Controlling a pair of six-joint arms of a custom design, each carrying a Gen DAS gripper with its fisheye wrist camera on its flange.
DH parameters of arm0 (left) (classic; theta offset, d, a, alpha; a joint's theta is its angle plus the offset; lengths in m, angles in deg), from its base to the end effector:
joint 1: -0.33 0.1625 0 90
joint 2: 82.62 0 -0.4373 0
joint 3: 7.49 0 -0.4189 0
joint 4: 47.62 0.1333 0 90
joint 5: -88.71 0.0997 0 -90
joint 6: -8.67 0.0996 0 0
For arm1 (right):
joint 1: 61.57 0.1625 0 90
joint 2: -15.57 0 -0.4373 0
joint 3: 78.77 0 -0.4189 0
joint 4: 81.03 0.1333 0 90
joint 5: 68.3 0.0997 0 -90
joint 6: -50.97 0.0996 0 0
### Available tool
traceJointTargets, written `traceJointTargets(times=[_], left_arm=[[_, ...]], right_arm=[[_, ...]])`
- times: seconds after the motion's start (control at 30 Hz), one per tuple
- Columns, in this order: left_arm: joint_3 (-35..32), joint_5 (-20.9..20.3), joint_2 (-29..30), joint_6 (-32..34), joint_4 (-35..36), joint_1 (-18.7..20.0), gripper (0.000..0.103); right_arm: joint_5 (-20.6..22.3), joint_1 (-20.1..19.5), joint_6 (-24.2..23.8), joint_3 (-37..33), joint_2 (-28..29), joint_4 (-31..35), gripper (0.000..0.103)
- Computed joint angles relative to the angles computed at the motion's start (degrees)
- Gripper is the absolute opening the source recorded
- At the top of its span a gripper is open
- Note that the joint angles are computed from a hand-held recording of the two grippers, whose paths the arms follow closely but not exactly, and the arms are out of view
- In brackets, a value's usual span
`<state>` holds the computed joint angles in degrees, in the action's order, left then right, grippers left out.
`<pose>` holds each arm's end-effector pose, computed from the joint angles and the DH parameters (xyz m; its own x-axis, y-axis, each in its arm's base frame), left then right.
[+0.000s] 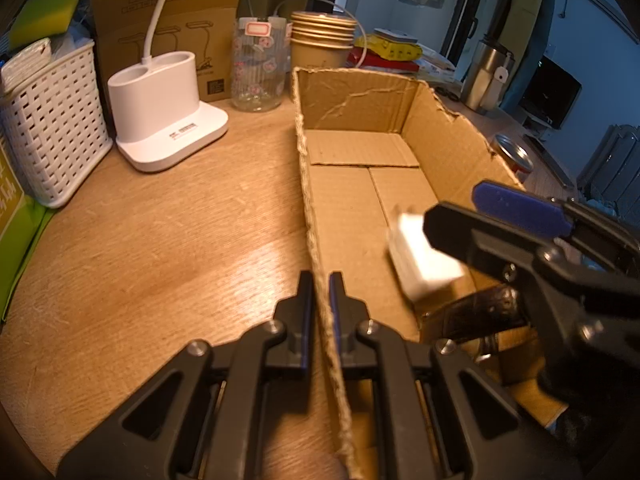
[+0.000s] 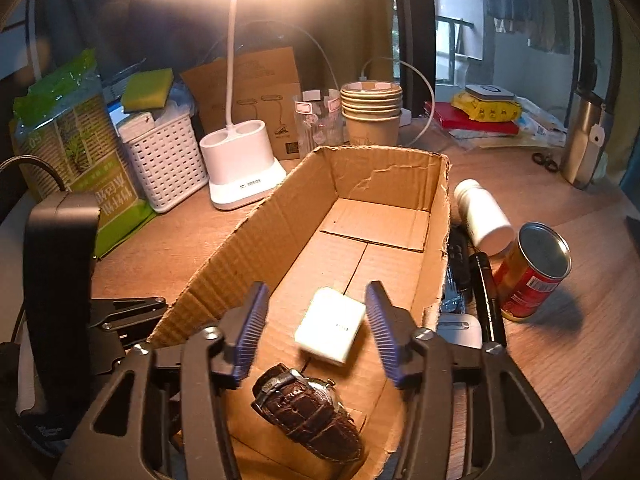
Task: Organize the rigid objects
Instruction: 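Carry the charger into the box and release it beside the watch, then move the right gripper to the red tin can and grasp it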
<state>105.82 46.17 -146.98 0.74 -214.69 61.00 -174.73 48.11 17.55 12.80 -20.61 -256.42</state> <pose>-0.1059 -0.6104 0.2284 -0.8119 -0.0779 -0.5786 0.3231 0.7655 -0.5565 0.3431 -0.6473 0.0430 -0.6329 -0.6076 0.4798 -0.7671 0.5760 -0.2824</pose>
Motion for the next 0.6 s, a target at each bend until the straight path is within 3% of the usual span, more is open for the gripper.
traceJointTargets(times=[0.6], left_arm=[[0.0, -0.1, 0.1, -0.4, 0.1, -0.2, 0.008]], right_arm=[[-1.4, -2.4, 3.2, 2.7, -4.2, -8.9, 0.060]])
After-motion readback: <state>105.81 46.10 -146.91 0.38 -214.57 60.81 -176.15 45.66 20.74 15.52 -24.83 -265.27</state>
